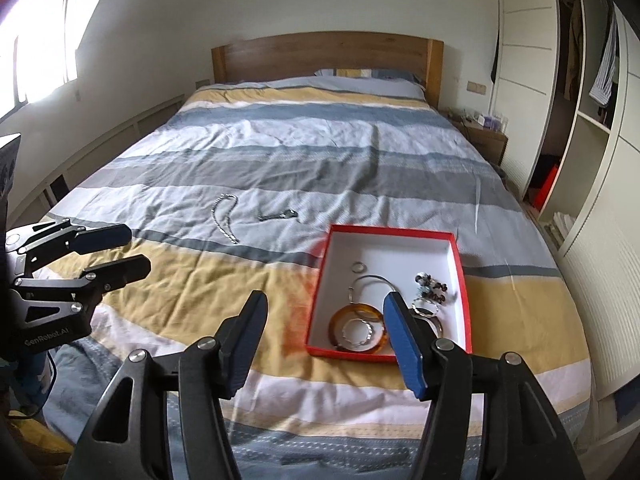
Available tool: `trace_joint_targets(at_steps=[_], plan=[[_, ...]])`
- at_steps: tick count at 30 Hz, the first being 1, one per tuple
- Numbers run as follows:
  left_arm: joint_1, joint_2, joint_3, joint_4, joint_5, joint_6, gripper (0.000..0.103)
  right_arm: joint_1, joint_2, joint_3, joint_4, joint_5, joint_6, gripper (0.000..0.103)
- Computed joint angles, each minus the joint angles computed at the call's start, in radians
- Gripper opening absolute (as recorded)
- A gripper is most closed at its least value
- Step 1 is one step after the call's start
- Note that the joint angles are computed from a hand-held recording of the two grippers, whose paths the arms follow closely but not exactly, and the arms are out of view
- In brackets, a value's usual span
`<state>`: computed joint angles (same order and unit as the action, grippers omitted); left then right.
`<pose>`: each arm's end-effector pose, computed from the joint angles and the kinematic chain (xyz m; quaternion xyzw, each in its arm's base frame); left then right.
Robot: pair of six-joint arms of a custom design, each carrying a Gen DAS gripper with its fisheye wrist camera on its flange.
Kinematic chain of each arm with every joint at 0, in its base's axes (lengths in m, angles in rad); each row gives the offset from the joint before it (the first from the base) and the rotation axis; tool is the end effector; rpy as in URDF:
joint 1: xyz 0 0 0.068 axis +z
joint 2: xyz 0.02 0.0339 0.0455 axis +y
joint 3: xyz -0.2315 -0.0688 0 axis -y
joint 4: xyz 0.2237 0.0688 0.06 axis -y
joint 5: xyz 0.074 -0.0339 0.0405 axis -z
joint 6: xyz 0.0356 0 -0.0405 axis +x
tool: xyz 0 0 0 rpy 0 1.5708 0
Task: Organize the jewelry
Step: 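Move both open grippers back toward the chain necklace and wristwatch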
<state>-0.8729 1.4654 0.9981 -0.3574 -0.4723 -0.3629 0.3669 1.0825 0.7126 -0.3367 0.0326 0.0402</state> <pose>0.2014 -0.2150 0.2189 0.1459 0.8976 -0.0277 0.4150 0.2104 0.0796 0.2219 -0.1409 0.8970 0.0701 0.4131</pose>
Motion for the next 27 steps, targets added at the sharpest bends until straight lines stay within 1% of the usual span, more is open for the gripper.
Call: trace_joint_targets(at_steps=[7,10,13,16,17,19,21,23,27], plan=[[-0.09,-0.187,-0.089,-0.109,-0.12,-0.075,0.046,0.163,-0.152,0.001,-0.104,0.113,0.062,0.06],[-0.143,-0.264,-0.115,-0.174,-0.184,-0.121,0.047,0.256,-0.212,0.01,-0.151,0.187,0.098,0.062],[-0.195,-0.328,-0.129,-0.242,-0.245,-0.173,0.049,0.346,-0.247,0.031,-0.19,0.257,0.131,0.064],[-0.226,-0.38,-0.14,-0.292,-0.279,-0.209,0.05,0.431,-0.258,0.058,-0.221,0.323,0.155,0.066],[-0.226,-0.392,-0.143,-0.3,-0.281,-0.213,0.05,0.464,-0.249,0.07,-0.225,0.351,0.161,0.066],[-0.226,-0.426,-0.156,-0.321,-0.286,-0.222,0.05,0.491,-0.242,0.084,-0.232,0.37,0.164,0.068],[-0.213,-0.461,-0.173,-0.332,-0.281,-0.221,0.051,0.505,-0.22,0.103,-0.228,0.379,0.162,0.068],[-0.173,-0.498,-0.196,-0.331,-0.254,-0.204,0.051,0.503,-0.191,0.123,-0.218,0.373,0.156,0.069],[0.005,-0.563,-0.274,-0.279,-0.126,-0.134,0.053,0.442,-0.104,0.151,-0.16,0.306,0.126,0.07]])
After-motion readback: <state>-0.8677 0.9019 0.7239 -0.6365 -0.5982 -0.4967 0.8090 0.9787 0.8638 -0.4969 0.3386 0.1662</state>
